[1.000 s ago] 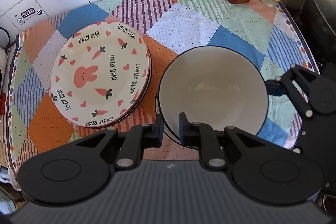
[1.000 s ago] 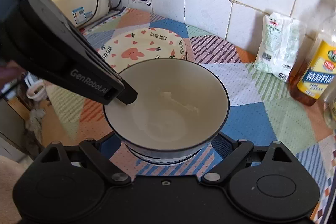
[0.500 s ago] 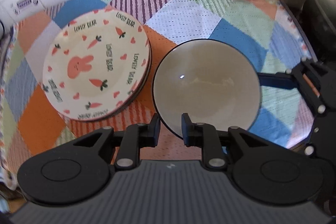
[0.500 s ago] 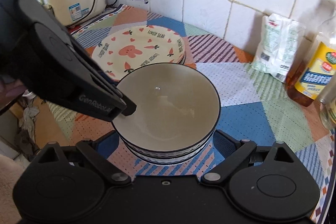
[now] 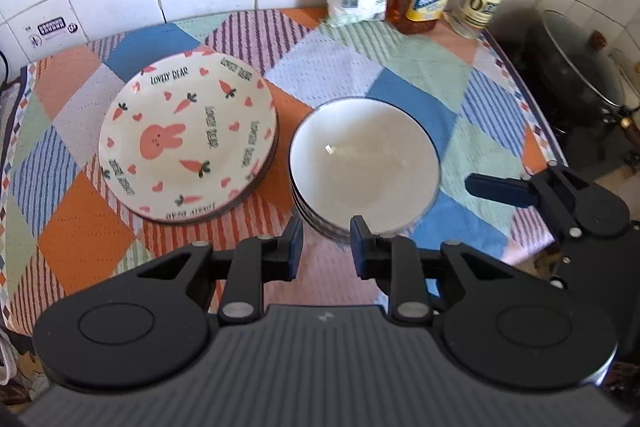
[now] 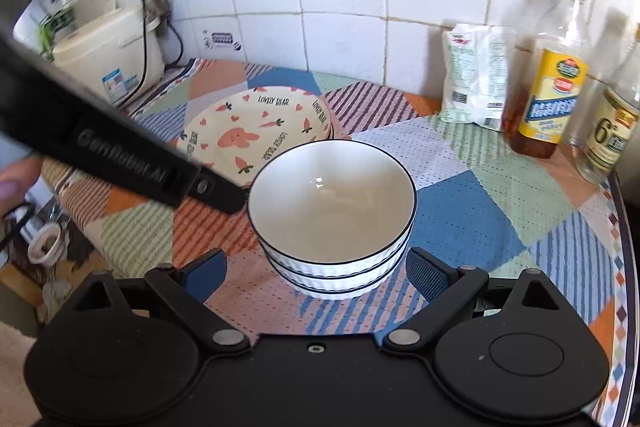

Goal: Organize plates and bowls
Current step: 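Lower the bowl into the nested bowls and open both tools, then grip the three-bowl stack rim with the right tool while the left tool grips it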

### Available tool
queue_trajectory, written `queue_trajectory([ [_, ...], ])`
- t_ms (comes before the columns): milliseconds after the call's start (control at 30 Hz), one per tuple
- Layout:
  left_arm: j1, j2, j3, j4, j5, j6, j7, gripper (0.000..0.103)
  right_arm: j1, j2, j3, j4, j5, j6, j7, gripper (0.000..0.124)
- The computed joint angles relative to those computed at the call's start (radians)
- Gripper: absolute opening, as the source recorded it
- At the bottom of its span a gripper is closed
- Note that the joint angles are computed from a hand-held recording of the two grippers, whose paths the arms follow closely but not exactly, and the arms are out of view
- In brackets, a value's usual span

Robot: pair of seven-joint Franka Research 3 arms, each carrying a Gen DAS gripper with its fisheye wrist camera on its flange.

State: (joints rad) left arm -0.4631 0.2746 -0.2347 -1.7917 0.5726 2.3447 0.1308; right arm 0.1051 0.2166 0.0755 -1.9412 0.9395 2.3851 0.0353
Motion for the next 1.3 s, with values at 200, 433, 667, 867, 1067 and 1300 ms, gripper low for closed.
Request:
queue_trajectory([
  [200,-0.016,-0.038,-0.010,-0.049,0.033,0.019,-0.032,0.024,0.014,-0.072,-0.002,-0.111,0.067,0.085,-0.042,0.098],
  [433,-0.010,-0.060,-0.020,-0.143,0.052,0.112,-0.046,0.030,0.035,-0.106,-0.009,-0.211,0.194,0.194,-0.098,0.098],
  [667,-0.006,-0.064,0.005,-0.229,0.122,0.243,-0.188,0.031,0.045,-0.067,0.003,-0.225,0.382,0.267,-0.229,0.098],
  [867,-0.002,-0.064,0.033,-0.260,0.213,0.294,-0.318,0.032,0.039,-0.011,0.013,-0.199,0.526,0.272,-0.373,0.098],
  [1067,0.023,-0.091,0.076,-0.327,0.480,0.447,-0.652,0.040,0.030,0.081,0.024,-0.130,0.584,0.260,-0.387,0.098],
  [1300,0.050,-0.098,0.102,-0.342,0.828,0.553,-1.027,0.041,0.021,0.158,0.054,-0.061,0.579,0.252,-0.374,0.098],
])
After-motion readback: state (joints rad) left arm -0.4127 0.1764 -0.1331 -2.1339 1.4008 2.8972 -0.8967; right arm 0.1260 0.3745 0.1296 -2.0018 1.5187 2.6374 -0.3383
